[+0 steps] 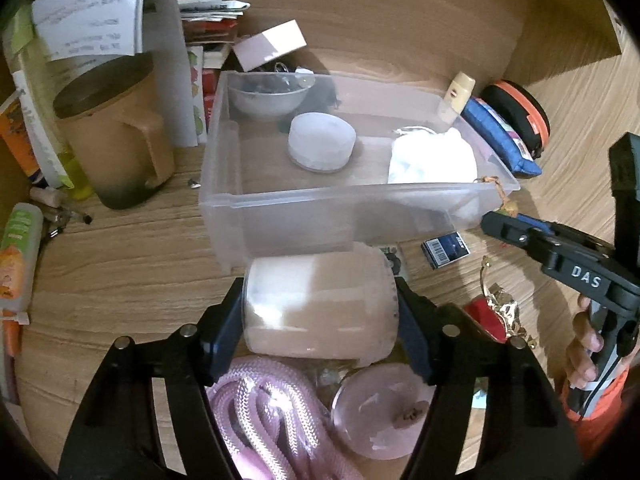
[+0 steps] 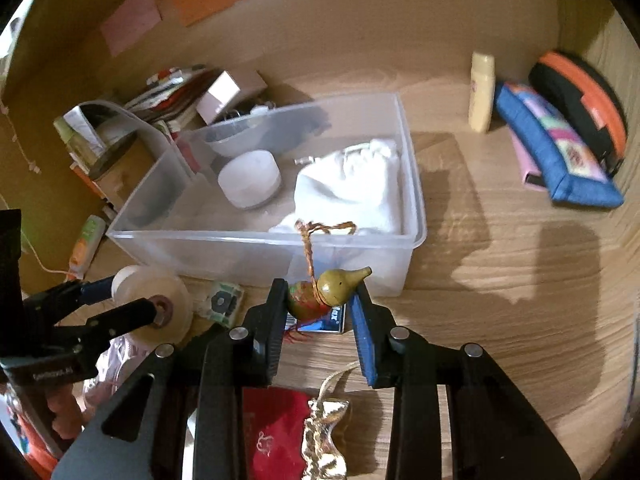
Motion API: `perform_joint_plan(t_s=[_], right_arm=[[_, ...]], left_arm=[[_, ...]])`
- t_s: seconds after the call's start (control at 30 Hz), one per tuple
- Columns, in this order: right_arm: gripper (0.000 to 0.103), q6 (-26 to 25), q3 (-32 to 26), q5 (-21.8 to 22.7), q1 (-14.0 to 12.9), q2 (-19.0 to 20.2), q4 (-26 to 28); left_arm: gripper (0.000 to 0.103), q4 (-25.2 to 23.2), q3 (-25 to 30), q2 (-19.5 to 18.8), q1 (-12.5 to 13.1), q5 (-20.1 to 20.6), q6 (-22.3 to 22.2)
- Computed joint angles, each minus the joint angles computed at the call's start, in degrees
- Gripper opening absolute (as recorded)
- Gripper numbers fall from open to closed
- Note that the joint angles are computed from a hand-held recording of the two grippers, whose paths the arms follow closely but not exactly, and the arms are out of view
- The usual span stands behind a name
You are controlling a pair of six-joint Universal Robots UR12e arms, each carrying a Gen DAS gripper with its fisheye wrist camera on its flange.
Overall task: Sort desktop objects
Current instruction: 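Grasp the gold gourd ornament with the right tool while the left tool grasps the white tape roll, then lower the gourd and tape roll into the clear bin and release both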
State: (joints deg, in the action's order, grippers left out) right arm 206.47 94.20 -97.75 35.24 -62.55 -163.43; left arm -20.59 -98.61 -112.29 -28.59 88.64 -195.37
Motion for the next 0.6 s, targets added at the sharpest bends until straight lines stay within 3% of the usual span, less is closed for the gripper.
perform_joint_plan(t_s=[0.4, 0.6], right_arm=[[0.028, -3.50, 0.58, -5.79, 0.92, -1.51, -4.67], [0.028, -5.34, -0.99, -7.01, 1.08, -0.96, -5.61]], left_arm=[[0.069, 4.72, -0.73, 1.67, -0.02, 0.37, -0.19], [0.069, 6.67, 0.22, 2.07, -0.35, 2.40, 0.58]])
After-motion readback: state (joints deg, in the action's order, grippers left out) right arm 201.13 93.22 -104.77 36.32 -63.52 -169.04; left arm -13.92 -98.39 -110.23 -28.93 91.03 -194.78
